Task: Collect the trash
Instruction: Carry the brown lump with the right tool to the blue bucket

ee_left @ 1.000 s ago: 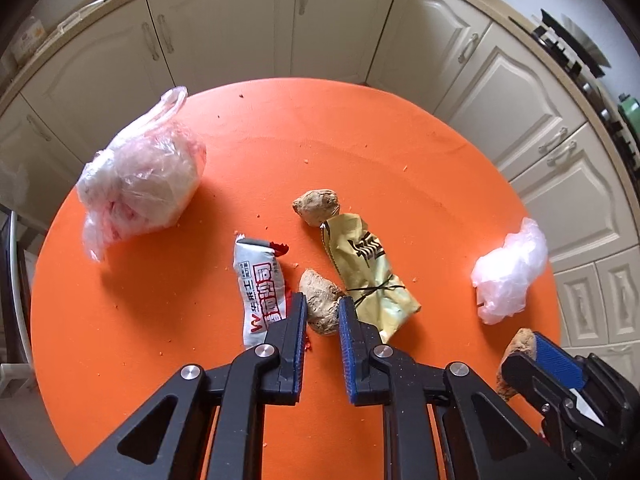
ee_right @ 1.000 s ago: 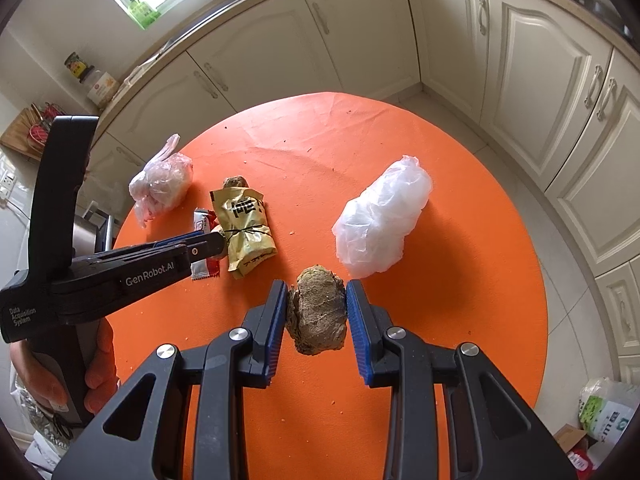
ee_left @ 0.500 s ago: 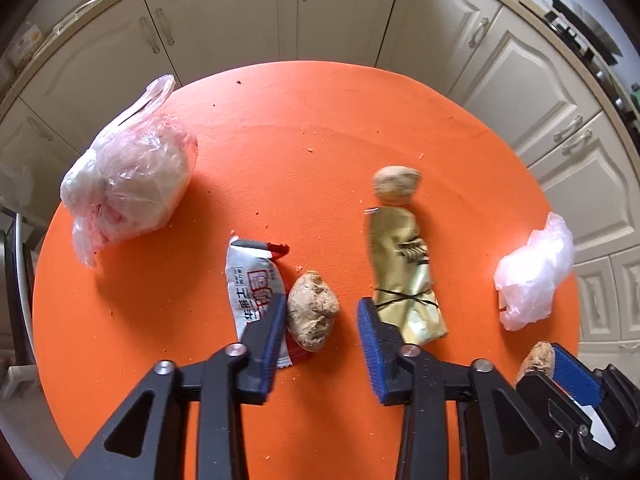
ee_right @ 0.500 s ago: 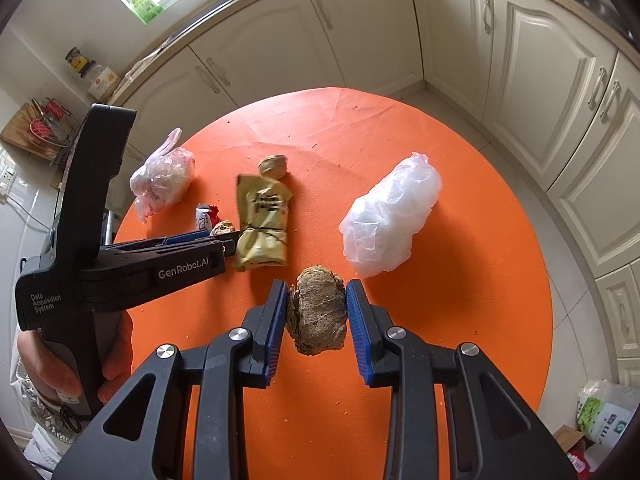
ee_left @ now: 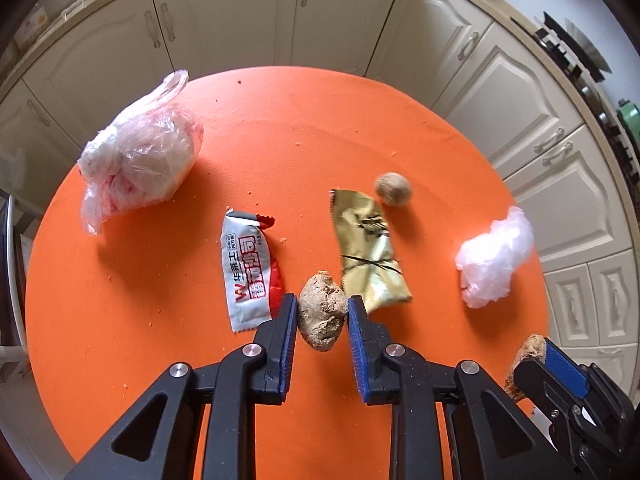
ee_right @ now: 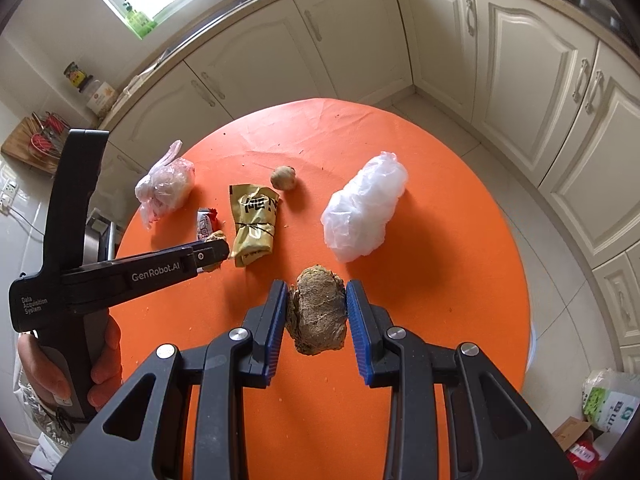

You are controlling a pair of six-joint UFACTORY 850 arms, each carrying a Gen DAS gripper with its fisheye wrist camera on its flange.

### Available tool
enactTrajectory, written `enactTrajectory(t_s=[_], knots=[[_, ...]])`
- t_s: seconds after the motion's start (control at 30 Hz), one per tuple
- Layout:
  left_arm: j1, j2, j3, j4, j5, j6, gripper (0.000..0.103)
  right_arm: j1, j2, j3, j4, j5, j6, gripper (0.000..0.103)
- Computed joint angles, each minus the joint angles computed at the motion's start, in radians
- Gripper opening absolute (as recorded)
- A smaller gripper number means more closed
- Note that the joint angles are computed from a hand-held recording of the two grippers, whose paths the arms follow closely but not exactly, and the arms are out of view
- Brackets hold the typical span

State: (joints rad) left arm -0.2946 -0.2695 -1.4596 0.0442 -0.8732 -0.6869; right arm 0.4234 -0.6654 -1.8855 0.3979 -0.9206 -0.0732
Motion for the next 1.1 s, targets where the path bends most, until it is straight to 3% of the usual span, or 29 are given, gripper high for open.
enactTrajectory(t_s=[0.3, 0.5, 0.8, 0.93, 1.1], knots=[[-0.134, 0.044, -0.044, 0.149, -0.044, -0.125, 0.021, -0.055, 0.165, 0.199, 0.043, 0.088, -0.030, 0.030], [-0.249, -0.010, -0.152, 0.174, -0.091, -0.122, 0.021, -0.122, 0.290, 0.354, 0.074, 0.139, -0.051, 0.030], [-0.417, -0.231, -0.427, 0.137, -0.151, -0.027, 0.021, -0.297, 0.485, 0.581, 0.036, 0.192, 0.006, 0.030], [-0.451, -0.356, -0.573, 0.094, -0.190, 0.032, 0.021, -0.376, 0.537, 0.648, -0.013, 0.196, 0.064, 0.031], [-0.483, -0.565, -0.850, 0.035, -0.298, 0.127, 0.021, -0.458, 0.580, 0.709, -0.035, 0.199, 0.101, 0.030]])
